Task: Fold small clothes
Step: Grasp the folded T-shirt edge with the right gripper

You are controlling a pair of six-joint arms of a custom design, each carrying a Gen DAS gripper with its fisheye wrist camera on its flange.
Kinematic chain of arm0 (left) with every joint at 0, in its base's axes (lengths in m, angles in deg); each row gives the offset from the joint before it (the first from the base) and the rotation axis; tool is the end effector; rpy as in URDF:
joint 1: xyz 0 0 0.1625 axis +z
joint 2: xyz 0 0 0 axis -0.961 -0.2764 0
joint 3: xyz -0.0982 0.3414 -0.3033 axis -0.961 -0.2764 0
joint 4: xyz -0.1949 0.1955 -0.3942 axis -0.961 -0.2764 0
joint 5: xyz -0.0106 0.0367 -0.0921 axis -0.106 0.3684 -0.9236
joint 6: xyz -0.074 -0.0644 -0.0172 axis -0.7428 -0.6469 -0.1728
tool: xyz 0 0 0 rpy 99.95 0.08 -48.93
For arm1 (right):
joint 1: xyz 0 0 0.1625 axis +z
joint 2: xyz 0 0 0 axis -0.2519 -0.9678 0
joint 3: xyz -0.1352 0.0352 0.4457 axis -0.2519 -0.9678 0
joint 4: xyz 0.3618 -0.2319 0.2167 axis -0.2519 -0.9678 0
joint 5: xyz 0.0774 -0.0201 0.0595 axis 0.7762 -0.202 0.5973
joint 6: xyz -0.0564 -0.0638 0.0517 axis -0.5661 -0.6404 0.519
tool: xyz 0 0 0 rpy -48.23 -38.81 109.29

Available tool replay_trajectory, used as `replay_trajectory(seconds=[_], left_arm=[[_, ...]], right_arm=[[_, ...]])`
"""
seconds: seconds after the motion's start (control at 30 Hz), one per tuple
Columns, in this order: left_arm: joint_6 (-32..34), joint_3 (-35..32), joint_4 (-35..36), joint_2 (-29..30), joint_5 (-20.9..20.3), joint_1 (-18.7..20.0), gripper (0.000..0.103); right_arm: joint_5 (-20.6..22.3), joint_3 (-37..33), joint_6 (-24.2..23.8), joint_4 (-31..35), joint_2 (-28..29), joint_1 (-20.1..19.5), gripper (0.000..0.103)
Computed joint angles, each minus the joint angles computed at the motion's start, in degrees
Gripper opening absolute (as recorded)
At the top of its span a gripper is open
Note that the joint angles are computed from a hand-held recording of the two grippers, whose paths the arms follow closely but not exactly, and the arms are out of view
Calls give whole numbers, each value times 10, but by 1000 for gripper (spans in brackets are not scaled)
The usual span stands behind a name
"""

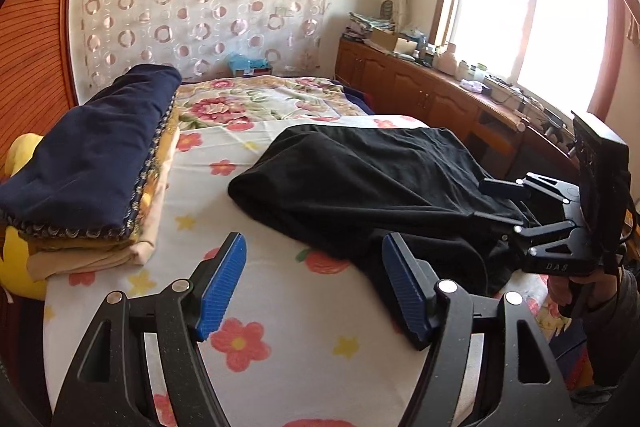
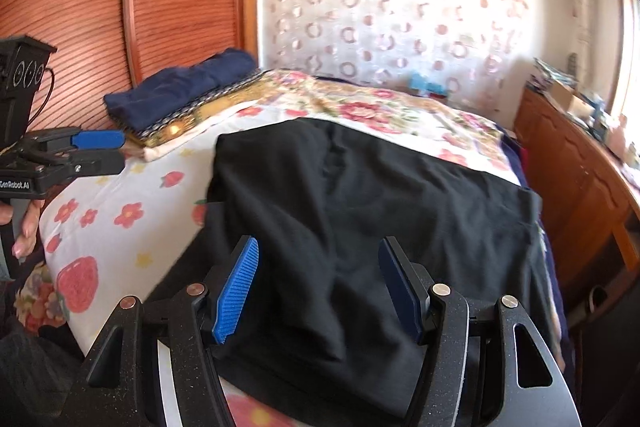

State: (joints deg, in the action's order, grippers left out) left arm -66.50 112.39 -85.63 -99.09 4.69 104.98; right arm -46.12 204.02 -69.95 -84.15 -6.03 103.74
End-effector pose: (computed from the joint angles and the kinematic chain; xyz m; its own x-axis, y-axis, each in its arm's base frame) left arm -0.3040 -0.4461 0.0931 -0.7976 -0.1760 -0.5770 0.4016 0.5588 -0.7256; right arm 0.1313 -0.5514 0.2507 -0.3301 -0.8301 0.4494 -0.9424 0.2622 -0.2079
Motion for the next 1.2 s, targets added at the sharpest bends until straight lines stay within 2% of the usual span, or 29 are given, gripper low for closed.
replay_trajectory(seconds=[0.3, 0.5, 0.67, 0.7, 0.73, 0.77, 0.8, 0.87, 0.93, 1.2], left_arm=[[-46, 20, 35, -19, 23, -6, 72], [-47, 21, 33, -19, 17, -2, 72], [-43, 21, 26, -15, 12, -1, 72], [-40, 22, 23, -14, 11, -1, 72], [-37, 21, 19, -12, 10, 0, 72], [-37, 21, 19, -12, 9, 0, 72], [-36, 20, 19, -11, 8, 0, 72], [-32, 19, 17, -10, 7, -1, 72], [-30, 18, 17, -9, 6, -2, 72], [-12, 15, -1, -2, 1, -3, 72]], right_arm=[[-52, -24, -19, 29, 51, 34, 64], [-102, -43, -33, -19, 95, 52, 64], [-116, -56, -30, -44, 116, 58, 64], [-117, -61, -27, -40, 120, 57, 61], [-117, -63, -23, -36, 122, 57, 46], [-116, -60, -13, -15, 114, 56, 27], [-109, -65, 0, 21, 108, 53, 18], [-85, -56, -11, 26, 99, 48, 13], [-68, -49, -22, 17, 91, 44, 12], [37, -46, 14, 26, 34, 26, 11]])
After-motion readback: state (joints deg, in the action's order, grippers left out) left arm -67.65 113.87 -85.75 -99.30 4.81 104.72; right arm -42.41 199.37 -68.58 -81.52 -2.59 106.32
